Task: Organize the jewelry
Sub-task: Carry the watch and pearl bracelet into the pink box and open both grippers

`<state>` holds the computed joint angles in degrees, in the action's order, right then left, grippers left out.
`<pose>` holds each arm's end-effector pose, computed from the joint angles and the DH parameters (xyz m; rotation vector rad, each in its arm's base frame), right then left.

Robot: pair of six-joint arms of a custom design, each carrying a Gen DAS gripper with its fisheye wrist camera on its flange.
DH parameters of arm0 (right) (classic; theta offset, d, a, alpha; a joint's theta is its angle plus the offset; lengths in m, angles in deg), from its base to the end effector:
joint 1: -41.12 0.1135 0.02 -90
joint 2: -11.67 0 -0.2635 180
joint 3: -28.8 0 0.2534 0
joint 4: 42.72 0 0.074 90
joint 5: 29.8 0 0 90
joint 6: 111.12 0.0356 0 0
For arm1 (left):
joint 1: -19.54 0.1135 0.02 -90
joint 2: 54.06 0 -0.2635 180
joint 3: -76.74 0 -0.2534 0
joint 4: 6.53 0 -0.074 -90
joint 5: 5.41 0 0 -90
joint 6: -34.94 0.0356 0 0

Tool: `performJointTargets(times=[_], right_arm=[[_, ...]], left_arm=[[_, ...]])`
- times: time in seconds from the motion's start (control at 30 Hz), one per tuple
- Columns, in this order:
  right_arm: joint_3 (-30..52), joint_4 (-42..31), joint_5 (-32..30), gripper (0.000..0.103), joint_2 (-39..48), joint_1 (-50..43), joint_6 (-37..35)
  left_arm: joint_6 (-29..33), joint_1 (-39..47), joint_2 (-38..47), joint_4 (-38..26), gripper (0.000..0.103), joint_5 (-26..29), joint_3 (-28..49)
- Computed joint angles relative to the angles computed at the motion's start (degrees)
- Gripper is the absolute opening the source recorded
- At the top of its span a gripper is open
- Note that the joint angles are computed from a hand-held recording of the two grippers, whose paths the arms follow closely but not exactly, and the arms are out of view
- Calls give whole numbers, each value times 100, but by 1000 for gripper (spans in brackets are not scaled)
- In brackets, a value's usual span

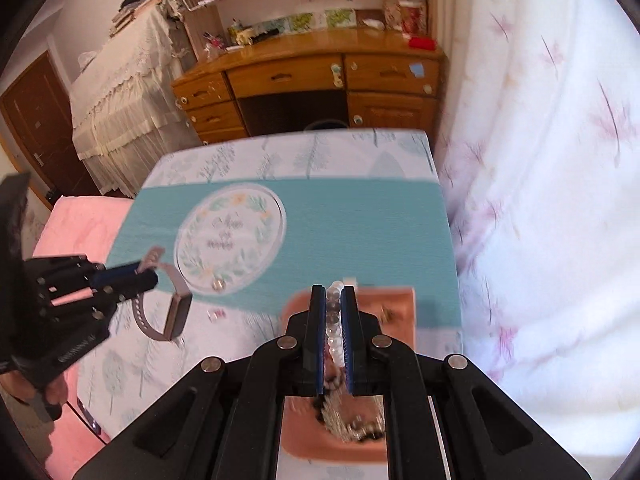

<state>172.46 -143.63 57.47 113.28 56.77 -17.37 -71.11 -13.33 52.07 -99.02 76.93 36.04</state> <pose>0.3056 0.0874 0.4476 -0.2875 2.5919 0.1837 0.3058 -0.1920 0.4113 0.3327 2.5762 -0.1367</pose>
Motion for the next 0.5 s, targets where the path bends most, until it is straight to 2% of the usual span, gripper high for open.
performJointTargets(times=[0.17,0.33,0.5], right_arm=[[-1631,482,-461,7,-878,-450,-81],[-2515,792,-1060,7,-1313,-828,-221],[-3235,1231,-997,7,-1295,-978,-115]], left_arm=[[-292,-465,394,-226,7,-64,572],[-486,-785,887,-444,7,-61,1219],[-633,-969,1463,-614,7,-41,1932]])
